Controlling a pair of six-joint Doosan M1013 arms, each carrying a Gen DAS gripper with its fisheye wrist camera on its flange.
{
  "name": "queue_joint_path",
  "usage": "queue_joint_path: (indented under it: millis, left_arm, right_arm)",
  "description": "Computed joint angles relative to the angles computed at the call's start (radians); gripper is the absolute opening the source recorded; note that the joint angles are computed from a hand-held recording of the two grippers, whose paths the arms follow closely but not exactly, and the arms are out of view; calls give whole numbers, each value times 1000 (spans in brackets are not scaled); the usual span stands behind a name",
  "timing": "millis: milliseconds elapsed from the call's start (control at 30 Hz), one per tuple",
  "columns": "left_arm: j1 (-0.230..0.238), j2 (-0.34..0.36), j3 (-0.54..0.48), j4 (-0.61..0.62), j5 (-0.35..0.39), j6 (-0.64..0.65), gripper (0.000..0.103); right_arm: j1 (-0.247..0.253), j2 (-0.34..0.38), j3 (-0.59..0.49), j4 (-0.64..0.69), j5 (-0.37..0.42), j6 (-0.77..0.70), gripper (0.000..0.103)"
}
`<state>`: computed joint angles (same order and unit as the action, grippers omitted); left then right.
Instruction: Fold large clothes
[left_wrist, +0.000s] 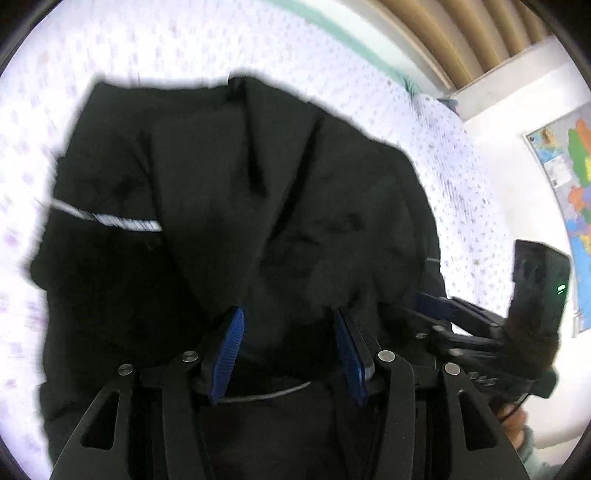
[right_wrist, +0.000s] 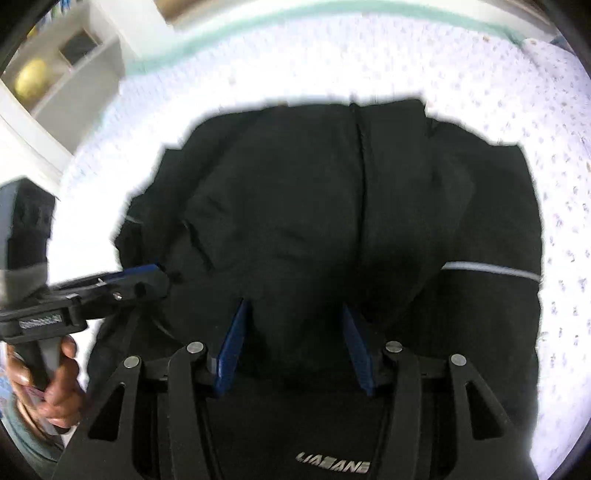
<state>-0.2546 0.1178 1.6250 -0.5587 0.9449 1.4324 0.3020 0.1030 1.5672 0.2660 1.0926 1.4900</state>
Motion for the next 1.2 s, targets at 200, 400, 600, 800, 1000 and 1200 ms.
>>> queue_joint_path:
  millis: [200, 400, 600, 800, 1000, 1200]
  left_arm:
    - [-9, 0, 45, 13, -107, 95, 51]
    - [-22, -33, 71, 49, -171, 118, 51]
    - [-58, -130, 108, 193, -256, 59, 51]
    - [-89, -325, 192, 452, -279, -156, 54]
    - [-117, -454, 245, 698, -51, -354, 54]
    - [-21, -499, 353, 445, -11, -246, 54]
  right_arm:
    - [3, 1, 53, -3, -106, -15, 54]
    - [9, -42, 125, 24, -239, -56, 55]
    - [-22, -124, 176, 82, -253, -134, 56]
    - [-36, -278, 247, 5, -275, -110, 65]
    - [-73, -425, 302, -167, -212, 25, 72]
    - [-242, -523, 378, -158, -133, 47, 72]
